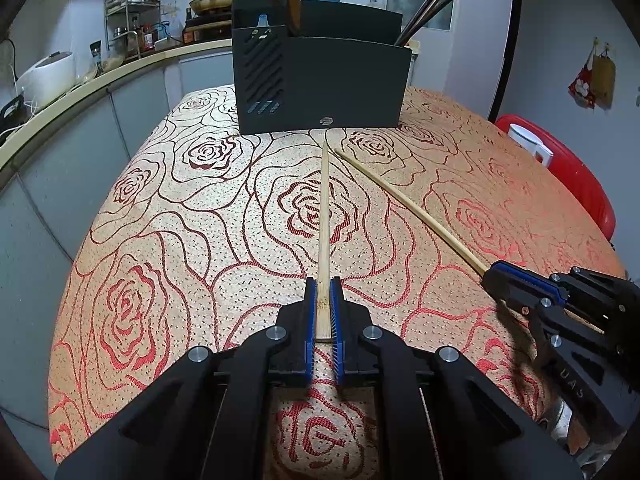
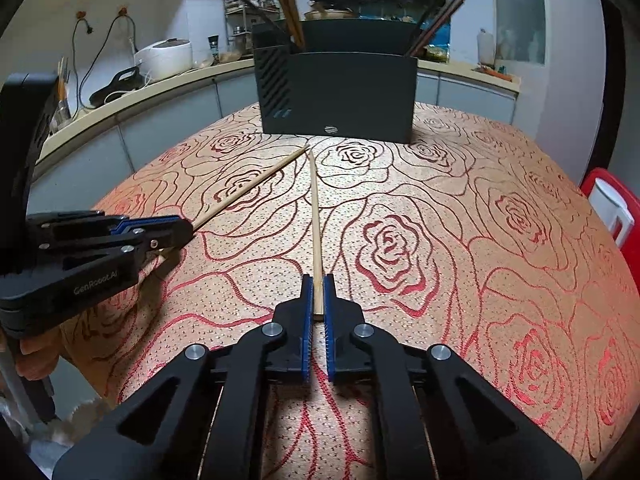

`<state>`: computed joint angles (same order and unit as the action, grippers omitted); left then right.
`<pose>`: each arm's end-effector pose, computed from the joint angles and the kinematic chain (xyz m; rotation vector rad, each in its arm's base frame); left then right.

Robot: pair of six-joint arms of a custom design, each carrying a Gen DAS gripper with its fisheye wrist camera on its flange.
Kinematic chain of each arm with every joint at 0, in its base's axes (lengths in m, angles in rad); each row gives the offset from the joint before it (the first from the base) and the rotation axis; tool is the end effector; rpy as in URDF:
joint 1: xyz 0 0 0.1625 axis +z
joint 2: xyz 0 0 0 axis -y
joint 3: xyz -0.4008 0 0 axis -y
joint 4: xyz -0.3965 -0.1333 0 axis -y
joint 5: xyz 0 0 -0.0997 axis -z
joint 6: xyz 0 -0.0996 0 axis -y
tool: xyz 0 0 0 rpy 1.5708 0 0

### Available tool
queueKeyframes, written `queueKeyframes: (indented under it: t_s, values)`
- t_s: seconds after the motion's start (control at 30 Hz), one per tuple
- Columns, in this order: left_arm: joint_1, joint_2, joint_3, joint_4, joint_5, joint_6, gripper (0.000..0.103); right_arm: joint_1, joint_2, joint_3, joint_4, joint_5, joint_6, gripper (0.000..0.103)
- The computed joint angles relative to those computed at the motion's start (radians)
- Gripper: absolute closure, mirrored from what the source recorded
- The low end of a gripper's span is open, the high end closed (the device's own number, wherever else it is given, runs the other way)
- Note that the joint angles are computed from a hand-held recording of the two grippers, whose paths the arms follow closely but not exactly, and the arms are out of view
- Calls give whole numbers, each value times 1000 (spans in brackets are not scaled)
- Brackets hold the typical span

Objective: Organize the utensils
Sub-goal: 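Close the right tool on the other wooden chopstick while the left tool holds its chopstick, then lift both wooden chopsticks and carry them over the green caddy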

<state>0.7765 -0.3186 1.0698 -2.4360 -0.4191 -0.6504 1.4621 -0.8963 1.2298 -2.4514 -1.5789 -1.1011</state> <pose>-0.3950 -0.7025 -0.0115 0.0748 2.1422 -1.0112 0.0491 -0.7718 0.3125 1.3092 -2.4248 0.6296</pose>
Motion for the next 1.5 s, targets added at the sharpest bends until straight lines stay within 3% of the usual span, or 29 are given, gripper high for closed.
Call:
queueKeyframes:
  t_s: [0.47, 0.9, 1.5]
  values:
    - [-35, -38, 27, -61, 56, 53, 97, -1, 1, -102, 42, 82, 93, 97]
    - [-35, -52, -14, 133, 13, -49, 97, -4, 12, -166, 58, 133, 121, 97]
    - [-39, -51, -55, 183, 19, -59, 97, 2, 20, -199, 67, 163, 127, 97]
